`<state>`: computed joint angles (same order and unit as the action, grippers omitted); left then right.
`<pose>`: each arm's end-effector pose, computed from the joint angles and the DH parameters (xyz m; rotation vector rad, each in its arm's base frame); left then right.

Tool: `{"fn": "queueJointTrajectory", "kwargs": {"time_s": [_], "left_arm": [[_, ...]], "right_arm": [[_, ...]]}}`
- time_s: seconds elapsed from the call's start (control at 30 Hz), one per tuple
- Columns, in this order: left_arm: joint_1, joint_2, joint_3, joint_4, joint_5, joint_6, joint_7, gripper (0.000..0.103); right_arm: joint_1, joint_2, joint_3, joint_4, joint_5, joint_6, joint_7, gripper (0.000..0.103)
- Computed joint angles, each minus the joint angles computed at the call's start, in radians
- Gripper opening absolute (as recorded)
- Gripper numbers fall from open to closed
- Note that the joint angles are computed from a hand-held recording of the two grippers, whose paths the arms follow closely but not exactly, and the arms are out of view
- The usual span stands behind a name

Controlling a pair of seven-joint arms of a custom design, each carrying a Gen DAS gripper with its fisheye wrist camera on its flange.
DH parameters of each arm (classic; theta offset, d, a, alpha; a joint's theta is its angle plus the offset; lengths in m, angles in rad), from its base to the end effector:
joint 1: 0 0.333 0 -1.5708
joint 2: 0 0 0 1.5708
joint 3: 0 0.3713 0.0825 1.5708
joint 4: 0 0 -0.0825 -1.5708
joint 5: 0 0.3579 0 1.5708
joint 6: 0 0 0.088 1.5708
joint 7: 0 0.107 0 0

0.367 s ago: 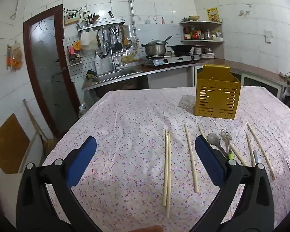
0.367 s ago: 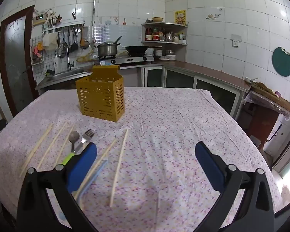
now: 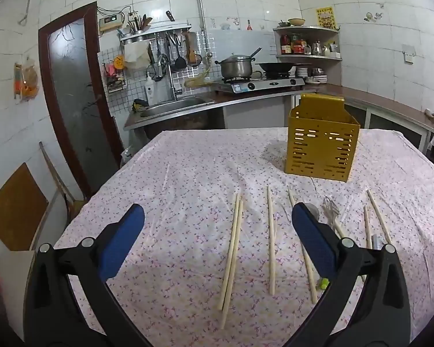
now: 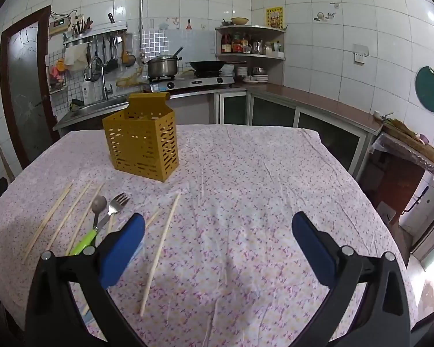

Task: Organize utensils

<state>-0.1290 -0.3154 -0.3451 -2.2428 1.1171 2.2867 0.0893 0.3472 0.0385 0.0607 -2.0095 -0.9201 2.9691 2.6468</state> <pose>0.4063 -0.2086 0.5996 -1.7303 1.2054 -0.5368 0.5098 0.2788 0.5913 -1.7102 1.4422 -0.7097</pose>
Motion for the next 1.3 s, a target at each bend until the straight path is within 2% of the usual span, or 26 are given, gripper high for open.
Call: {"fn": "queueJointTrajectory", "kwargs": {"time_s": [0.1, 0.2, 0.37, 0.5, 0.6, 0.7, 0.9, 1.0, 1.3], "left_arm": [[0.002, -0.001, 0.011, -0.003, 0.005, 0.019, 0.012, 0.098], [0.015, -0.009, 0.026, -0.019, 0.028, 0.073, 0.014, 0.098], [0.051, -0.019, 0.065, -0.051, 0.091, 0.206, 0.009, 0.098], [0.092, -0.005, 0.097, -0.061, 0.099, 0.299, 0.058, 0.098], [0.113, 0.008, 0.121, -0.065, 0.065, 0.356, 0.122, 0.098], [0.139, 0.003, 0.142, -0.081, 0.004, 0.435, 0.167, 0.098], [0.214, -0.020, 0.101, -0.105, 0.001, 0.475, 0.123, 0.098], [0.236, -0.036, 0.073, -0.109, 0.015, 0.459, 0.079, 0.098], [0.224, -0.032, 0.048, -0.099, -0.011, 0.437, 0.075, 0.098]], "right_arm": [[0.007, 0.002, 0.005, 0.009, 0.013, -0.017, 0.000, 0.099], [0.027, 0.001, 0.013, 0.033, -0.026, -0.073, 0.041, 0.099], [0.061, -0.013, 0.041, 0.064, -0.123, -0.196, 0.168, 0.099], [0.082, -0.025, 0.069, 0.070, -0.177, -0.288, 0.254, 0.099], [0.102, -0.024, 0.089, 0.079, -0.179, -0.359, 0.272, 0.099], [0.113, -0.015, 0.093, 0.091, -0.157, -0.373, 0.283, 0.099], [0.138, 0.011, 0.091, 0.129, -0.133, -0.395, 0.265, 0.099], [0.139, 0.012, 0.080, 0.133, -0.128, -0.381, 0.248, 0.099], [0.115, 0.000, 0.061, 0.109, -0.109, -0.309, 0.209, 0.099]]}}
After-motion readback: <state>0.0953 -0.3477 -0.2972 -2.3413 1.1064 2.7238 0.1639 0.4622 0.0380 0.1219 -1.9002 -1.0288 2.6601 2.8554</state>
